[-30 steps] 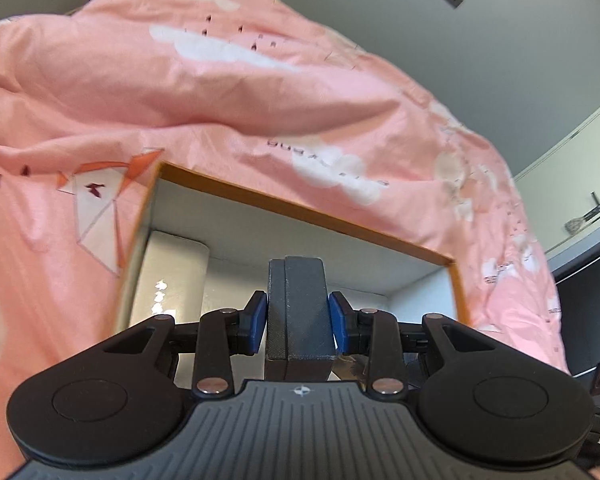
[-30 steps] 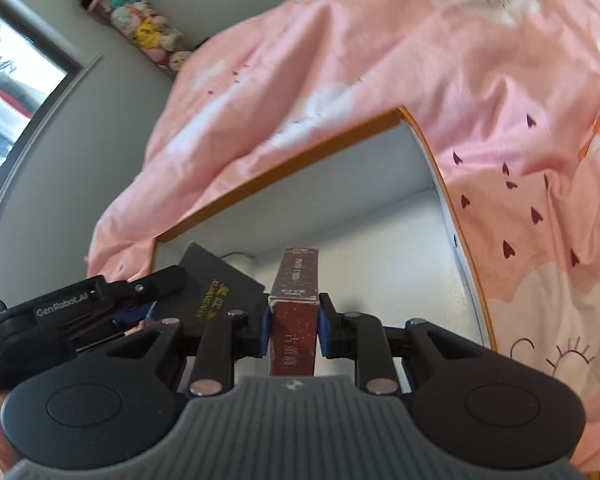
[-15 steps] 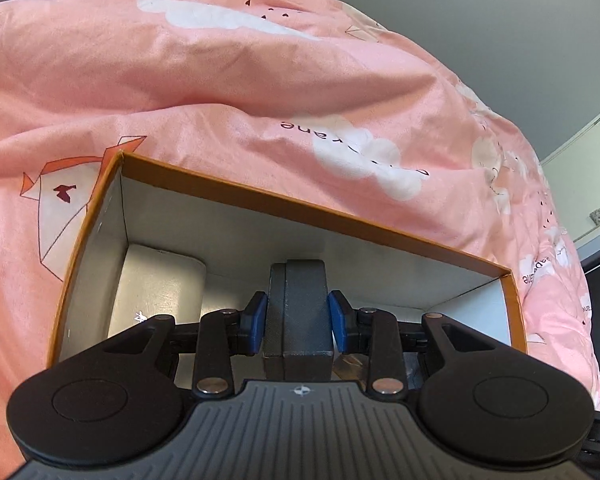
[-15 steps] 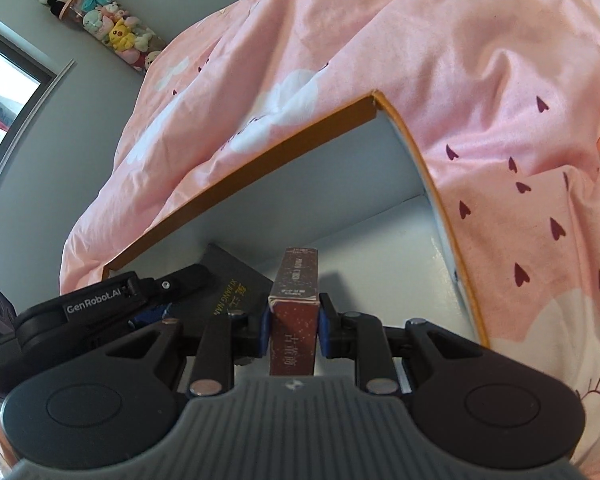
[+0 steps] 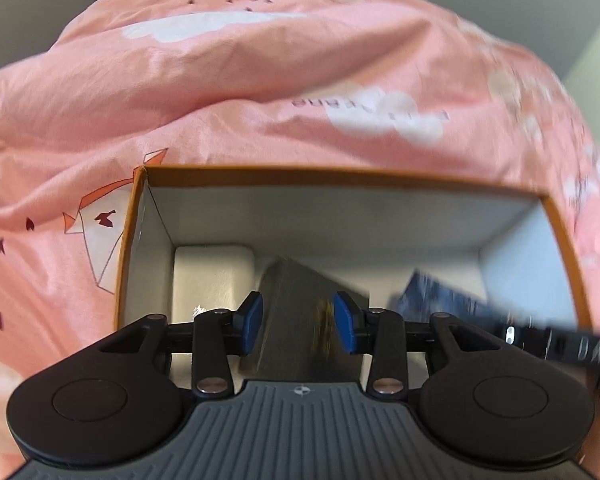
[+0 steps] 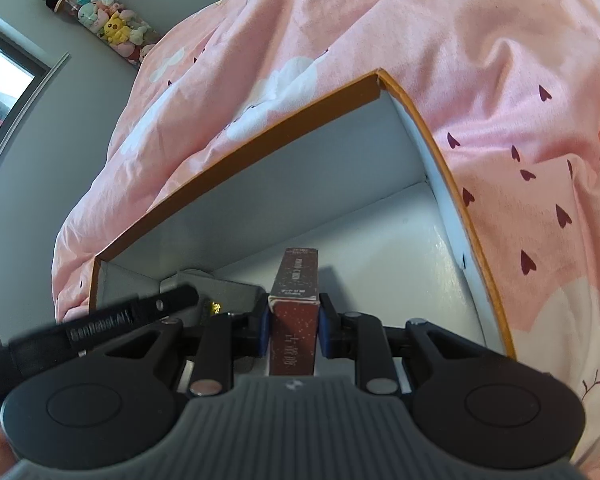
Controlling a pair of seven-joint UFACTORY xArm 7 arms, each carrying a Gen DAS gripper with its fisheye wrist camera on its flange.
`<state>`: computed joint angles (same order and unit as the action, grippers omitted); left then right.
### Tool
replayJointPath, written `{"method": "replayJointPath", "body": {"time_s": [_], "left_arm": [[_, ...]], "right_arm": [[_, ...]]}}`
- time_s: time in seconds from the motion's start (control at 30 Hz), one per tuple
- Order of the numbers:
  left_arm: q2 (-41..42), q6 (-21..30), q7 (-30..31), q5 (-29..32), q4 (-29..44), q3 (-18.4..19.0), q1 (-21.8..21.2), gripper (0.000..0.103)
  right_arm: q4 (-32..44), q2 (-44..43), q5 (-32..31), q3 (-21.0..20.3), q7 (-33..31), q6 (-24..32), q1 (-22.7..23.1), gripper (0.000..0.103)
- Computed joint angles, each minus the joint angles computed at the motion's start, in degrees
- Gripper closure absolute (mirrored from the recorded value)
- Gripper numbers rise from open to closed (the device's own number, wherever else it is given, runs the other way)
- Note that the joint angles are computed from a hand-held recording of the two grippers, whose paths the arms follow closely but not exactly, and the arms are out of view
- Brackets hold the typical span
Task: Organize objects
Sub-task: 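Place the grey box into the orange box and open the left tool, then lower the maroon card box into the orange box with the right tool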
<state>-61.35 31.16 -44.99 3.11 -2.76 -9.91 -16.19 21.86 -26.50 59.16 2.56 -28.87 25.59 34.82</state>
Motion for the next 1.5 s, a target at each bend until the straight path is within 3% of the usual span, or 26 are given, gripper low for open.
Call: {"method": "replayJointPath", "body": {"time_s": [0.17,0.4,0.67,0.8,0.9,0.97,1.07,1.23,1.37,1.5], "left_arm": [[-1.5,7.1,9.9,0.5,1.3,2.8,-4.5,0.050],[7.7,7.0,17.4,0.7,4.2,-0.3,-7.6,0.047],[14.6,3.1,16.0,2.4,5.8,-2.9,-5.6,0.047],[15.9,0.5,14.0,3.9,5.6,-3.9,-3.6,0.051],[16.6,-0.9,10.8,4.9,5.5,-4.5,-1.0,0.060],[16.3,-2.1,10.9,3.1,4.6,-1.3,-1.1,0.060],[15.3,-3.3,11.3,2.3,3.6,-0.4,-1.4,0.061],[14.7,-4.6,11.7,2.1,2.8,0.1,-0.9,0.062],[13.0,-4.0,12.9,1.4,2.2,1.4,-0.8,0.062],[12.6,-4.0,13.4,0.8,2.1,1.2,-0.6,0.063]], "right_arm": [[0.0,0.0,0.7,0.2,0.2,0.4,0.1,0.078],[-0.1,-0.4,0.8,0.5,1.4,1.5,0.2,0.079],[0.3,0.7,0.4,1.3,3.5,0.4,0.1,0.078],[1.7,1.5,-6.1,1.2,8.5,6.4,-2.5,0.076],[2.3,1.9,-8.7,0.9,9.8,10.1,-3.8,0.074],[2.4,2.3,-8.7,0.7,9.9,11.6,-4.2,0.074],[1.8,2.5,-4.2,0.3,8.9,10.8,-3.9,0.078],[1.0,2.9,5.3,1.9,8.2,3.0,-2.6,0.079],[2.0,5.0,11.6,2.4,9.9,-0.6,-2.4,0.079],[1.1,4.7,20.2,3.6,7.8,-3.9,-2.1,0.079]]}}
